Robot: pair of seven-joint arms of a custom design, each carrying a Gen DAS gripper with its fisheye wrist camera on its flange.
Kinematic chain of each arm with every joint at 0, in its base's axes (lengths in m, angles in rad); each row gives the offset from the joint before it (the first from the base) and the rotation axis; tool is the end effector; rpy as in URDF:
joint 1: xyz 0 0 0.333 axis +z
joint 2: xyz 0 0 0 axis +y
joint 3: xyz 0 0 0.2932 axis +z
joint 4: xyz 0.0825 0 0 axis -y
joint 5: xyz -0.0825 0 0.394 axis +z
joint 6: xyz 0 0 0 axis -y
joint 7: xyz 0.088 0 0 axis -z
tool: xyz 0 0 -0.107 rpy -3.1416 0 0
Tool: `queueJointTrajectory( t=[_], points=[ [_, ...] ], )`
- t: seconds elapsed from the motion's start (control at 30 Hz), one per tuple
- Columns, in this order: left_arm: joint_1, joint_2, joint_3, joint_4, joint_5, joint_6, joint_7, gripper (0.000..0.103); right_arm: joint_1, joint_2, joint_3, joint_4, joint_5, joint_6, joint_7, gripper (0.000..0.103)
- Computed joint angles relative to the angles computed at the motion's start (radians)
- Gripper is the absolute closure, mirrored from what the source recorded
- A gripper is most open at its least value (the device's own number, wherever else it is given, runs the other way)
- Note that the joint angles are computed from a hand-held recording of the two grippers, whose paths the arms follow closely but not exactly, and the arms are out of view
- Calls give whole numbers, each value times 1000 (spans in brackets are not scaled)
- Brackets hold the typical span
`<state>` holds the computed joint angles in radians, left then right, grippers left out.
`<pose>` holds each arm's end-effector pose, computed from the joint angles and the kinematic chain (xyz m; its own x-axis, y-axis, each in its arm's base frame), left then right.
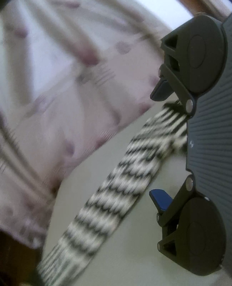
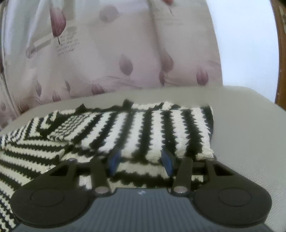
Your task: Fold small clothes
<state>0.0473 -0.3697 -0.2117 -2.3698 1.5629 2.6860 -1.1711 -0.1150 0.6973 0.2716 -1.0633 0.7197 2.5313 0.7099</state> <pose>0.4754 -0.1162 0.4848 0.4800 -0.4766 0.7365 0.0848 -0.8104 -0.5797 0.7881 0.0380 0.5040 0.5165 -0.8346 -0.1914 -0.5126 -0.1223 -0.8499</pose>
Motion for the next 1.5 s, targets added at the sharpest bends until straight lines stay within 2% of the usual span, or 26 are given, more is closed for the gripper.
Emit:
queueJointTrajectory(
  t=[0.1, 0.2, 0.23, 0.3, 0.37, 0.47, 0.5, 0.57, 0.67, 0.7, 0.73, 0.77, 0.8, 0.83, 0.93, 1.0, 1.1, 1.33, 1.5],
  points=[
    [24, -180, 53, -165, -106, 13, 37, 1, 8, 2, -8, 4, -17, -3, 7, 53],
    [55, -314, 111, -291, -245, 34, 89, 3, 8, 2, -11, 3, -22, -2, 26, 46],
    [78, -350, 120, -326, -257, 49, 58, 8, 8, 2, -11, 2, -22, 2, 32, 46],
    [138, -392, 120, -362, -221, 103, -6, 9, 6, 2, -9, 1, -21, 7, 39, 46],
    [169, -404, 129, -371, -242, 128, 19, 8, 4, -1, -6, -6, -20, 14, 37, 45],
    [234, -393, 116, -364, -243, 169, 5, 14, 4, -3, -6, -8, -24, 16, 38, 41],
    [249, -379, 116, -357, -246, 187, 14, 18, 4, -5, -6, -13, -25, 20, 37, 41],
    [249, -347, 137, -338, -307, 190, 106, 28, 2, -7, -4, -14, -25, 20, 35, 41],
    [294, -321, 97, -320, -316, 201, 96, 35, 2, -7, -5, -14, -25, 18, 39, 41],
    [301, -311, 93, -315, -320, 202, 98, 49, 2, -8, -4, -15, -24, 19, 39, 40],
    [294, -296, 102, -310, -346, 194, 125, 74, 2, -9, -4, -17, -23, 19, 40, 40],
    [290, -277, 114, -306, -371, 194, 155, 89, 1, -10, -4, -19, -22, 18, 42, 40],
    [282, -256, 123, -300, -405, 184, 197, 96, 1, -9, -4, -15, -22, 13, 47, 40],
    [307, -244, 97, -288, -375, 176, 170, 96, 0, -5, -4, -9, -20, 6, 52, 40],
    [278, -194, 73, -206, -435, 45, 268, 96, -4, 5, -5, 7, -13, -7, 76, 40],
    [279, -156, 55, -138, -402, 23, 255, 96, -13, 4, 2, 1, 9, 11, 83, 40],
    [252, -77, 32, 6, -348, -31, 312, 96, -40, -2, 27, -19, 71, 37, 71, 40],
    [139, 163, 9, 374, -218, -61, 460, 96, -58, 16, 33, 5, 141, 16, 89, 40],
    [36, 375, 24, 652, -259, -23, 609, 96, -64, 30, 36, 24, 170, -2, 94, 40]
  ],
)
